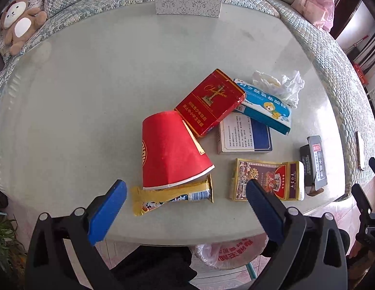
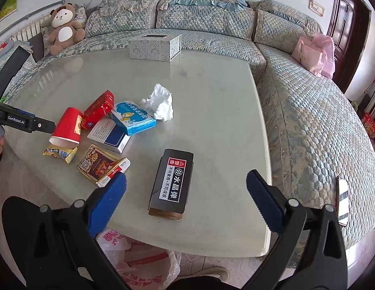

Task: Collect trash
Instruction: 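Grasp the red paper cup with the left tool while the right tool grasps the black box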

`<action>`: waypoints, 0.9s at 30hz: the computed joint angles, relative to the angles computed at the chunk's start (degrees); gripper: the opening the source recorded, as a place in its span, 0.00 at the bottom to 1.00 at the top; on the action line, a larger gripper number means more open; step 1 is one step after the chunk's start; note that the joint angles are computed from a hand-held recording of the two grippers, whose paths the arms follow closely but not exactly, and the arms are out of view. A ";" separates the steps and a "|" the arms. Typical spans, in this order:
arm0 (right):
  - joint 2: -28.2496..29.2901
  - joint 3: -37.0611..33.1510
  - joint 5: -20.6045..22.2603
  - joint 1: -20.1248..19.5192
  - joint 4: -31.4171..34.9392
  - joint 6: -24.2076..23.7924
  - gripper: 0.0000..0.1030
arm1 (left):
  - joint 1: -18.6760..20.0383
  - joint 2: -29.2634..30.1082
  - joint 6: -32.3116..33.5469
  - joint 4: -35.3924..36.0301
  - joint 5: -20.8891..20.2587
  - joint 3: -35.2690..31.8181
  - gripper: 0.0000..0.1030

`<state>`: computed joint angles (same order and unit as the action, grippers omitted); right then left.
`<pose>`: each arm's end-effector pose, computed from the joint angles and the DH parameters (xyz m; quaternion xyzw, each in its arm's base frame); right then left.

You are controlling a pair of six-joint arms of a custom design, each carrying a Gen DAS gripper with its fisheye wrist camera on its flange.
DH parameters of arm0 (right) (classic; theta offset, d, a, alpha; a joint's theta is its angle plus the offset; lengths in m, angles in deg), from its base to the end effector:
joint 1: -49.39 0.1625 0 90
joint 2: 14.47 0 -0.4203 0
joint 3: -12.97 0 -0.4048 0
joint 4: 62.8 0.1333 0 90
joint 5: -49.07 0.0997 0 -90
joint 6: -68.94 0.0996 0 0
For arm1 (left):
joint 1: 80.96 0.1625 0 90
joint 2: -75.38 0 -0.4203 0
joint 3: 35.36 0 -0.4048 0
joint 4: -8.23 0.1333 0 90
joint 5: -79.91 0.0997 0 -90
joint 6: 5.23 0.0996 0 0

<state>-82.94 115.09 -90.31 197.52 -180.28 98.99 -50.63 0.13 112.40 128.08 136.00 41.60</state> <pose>0.5259 -0.2590 0.2540 0.2419 -0.8747 0.2551 0.3336 -0.2356 -0.3566 0.5386 0.0576 0.9221 -0.1195 0.3635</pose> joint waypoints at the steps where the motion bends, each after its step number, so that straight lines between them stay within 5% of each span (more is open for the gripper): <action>1: 0.21 0.28 0.39 -0.46 -0.32 -0.33 0.94 | 0.63 0.12 0.47 -0.41 -0.03 0.19 0.94; 27: 2.31 5.04 4.61 -7.24 -4.36 -1.70 0.94 | 10.14 1.35 7.19 -5.76 0.27 1.03 0.94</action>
<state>-80.63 120.13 -85.70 190.28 -184.64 97.30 -40.49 1.48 119.59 122.31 136.28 42.63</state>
